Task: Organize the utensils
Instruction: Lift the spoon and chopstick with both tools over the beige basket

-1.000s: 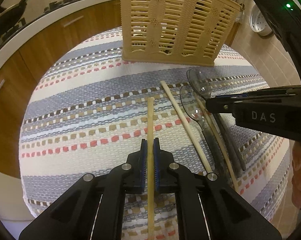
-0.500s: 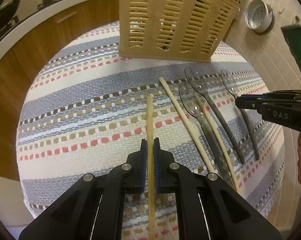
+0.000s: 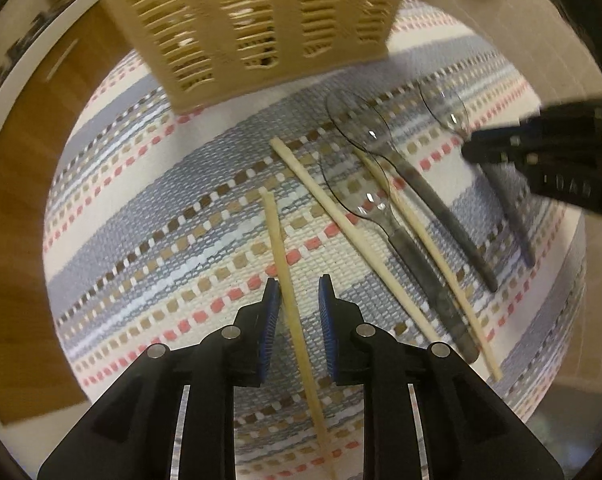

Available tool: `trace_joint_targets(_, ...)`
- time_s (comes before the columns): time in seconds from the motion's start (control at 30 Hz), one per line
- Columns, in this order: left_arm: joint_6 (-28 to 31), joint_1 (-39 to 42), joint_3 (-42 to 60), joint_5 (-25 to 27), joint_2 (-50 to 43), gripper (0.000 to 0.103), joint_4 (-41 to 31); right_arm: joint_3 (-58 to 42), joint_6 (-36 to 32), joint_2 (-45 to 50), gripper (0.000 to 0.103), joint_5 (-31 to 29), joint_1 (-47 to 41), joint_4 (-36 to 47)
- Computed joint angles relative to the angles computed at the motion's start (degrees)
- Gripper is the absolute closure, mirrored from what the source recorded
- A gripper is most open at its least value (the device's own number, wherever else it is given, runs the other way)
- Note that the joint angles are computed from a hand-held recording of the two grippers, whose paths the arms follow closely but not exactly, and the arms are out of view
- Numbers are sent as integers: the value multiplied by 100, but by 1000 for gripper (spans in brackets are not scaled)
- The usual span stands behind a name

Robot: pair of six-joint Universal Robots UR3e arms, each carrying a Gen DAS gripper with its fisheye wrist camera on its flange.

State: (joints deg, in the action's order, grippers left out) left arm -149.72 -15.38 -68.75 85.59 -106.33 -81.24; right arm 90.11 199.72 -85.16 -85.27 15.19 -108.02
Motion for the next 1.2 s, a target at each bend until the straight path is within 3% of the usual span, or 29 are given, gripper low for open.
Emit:
trace_joint_targets(0.03, -16, -41, 108, 23, -54, 87, -84, -25, -40, 34, 92, 19, -15, 4)
trace_joint_targets(0.07, -75, -96, 122, 82, -84, 98, -39, -113, 32, 81, 93, -29, 86, 31)
trace_joint_targets(0.27, -284, 166, -536, -419, 275, 99, 599, 130, 310, -104, 93, -198, 340, -447)
trace_joint_targets(0.67, -504, 1702, -2379, -2908, 2301, 99, 2191, 800, 599, -1468, 93, -507, 924, -1843)
trace_joint_targets(0.73, -679, 1868, -2335, -3392, 2382, 99, 2430, 681, 626, -1557, 93, -650, 1007, -2054)
trace_joint_targets(0.83, -661, 2141, -1474, -4060, 2092, 99, 1970, 397, 609, -1580, 93, -872, 1066, -2283)
trace_joint_targets(0.93, -1124, 2171, -716, -4328, 1626, 99, 2453, -29, 601, -1235, 93, -1093, 1081, -2768)
trace_joint_targets(1.0, -1823, 2038, -439, -4240, 1276, 99, 3486, -125, 523, -1131, 93, -1201, 961, -3168)
trace_joint_targets(1.2, -3673, 1735, 149, -4022, 462, 99, 5585, -761, 504, -546, 93, -1707, 671, -4037)
